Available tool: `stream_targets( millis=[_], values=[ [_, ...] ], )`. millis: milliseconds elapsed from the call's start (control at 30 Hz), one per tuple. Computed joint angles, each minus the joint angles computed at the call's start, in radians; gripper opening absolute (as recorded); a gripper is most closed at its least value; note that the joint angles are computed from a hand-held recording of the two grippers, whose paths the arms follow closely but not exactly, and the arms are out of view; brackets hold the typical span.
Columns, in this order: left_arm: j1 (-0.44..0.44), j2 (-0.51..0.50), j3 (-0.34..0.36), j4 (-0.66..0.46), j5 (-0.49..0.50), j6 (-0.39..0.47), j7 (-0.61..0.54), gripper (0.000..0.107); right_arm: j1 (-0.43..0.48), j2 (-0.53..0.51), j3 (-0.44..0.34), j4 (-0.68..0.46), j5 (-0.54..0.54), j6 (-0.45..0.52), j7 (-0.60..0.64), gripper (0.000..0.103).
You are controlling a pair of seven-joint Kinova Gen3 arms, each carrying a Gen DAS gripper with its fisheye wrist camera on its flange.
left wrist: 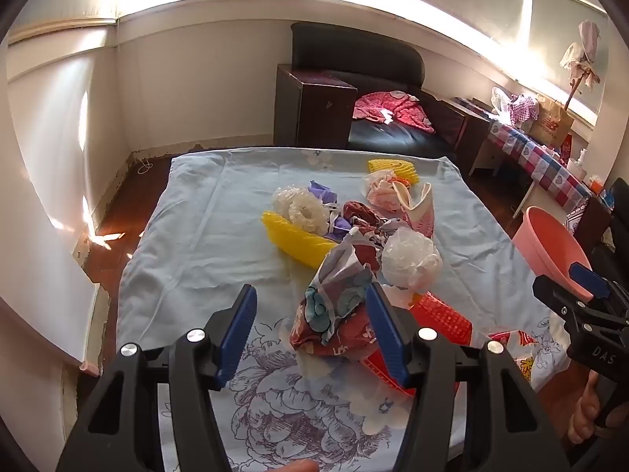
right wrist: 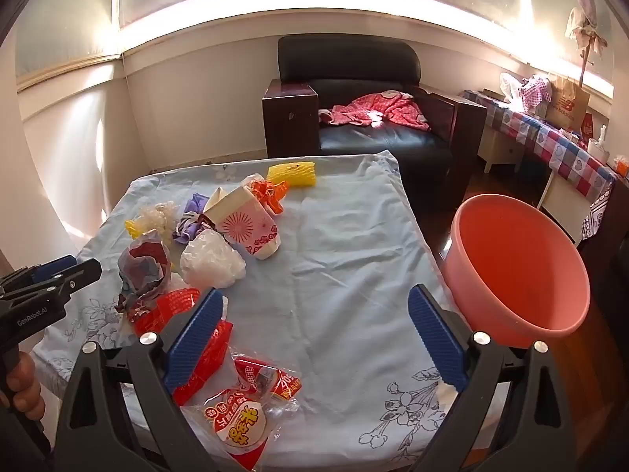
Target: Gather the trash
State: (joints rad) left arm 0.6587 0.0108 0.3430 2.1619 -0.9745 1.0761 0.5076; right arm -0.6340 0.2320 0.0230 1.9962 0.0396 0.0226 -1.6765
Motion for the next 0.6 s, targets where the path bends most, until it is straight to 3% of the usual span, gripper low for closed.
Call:
stream_targets(
  millis=[100,333,500,600],
  values=[
    [0.000,0.002,0.000,-0.002,0.002,0.001,0.000,0.058,-0.019,-0.002,0.021,0.004,-0.002,-0.006,-0.002,0.096],
    [0.002,0.002,0.003,-0.001,-0.017,-0.001,0.010,0.058,-0.151,-0.007,0.166,0.023,-0.037,-0.049,0.009,0.096],
    [0.019,-0.004,0.019,0.001,-0.054,0.036,0.047,0.058,-0.201,-0.033,0.217,0.055,-0.109,-0.092,0.074,0.096],
    [0.042,0.009,0.032,-0.003,-0.089,0.081,0.081,0.058,-0.180,-0.050,0.193,0.080,-0.141,-0.141,0.104,0.096]
  ],
)
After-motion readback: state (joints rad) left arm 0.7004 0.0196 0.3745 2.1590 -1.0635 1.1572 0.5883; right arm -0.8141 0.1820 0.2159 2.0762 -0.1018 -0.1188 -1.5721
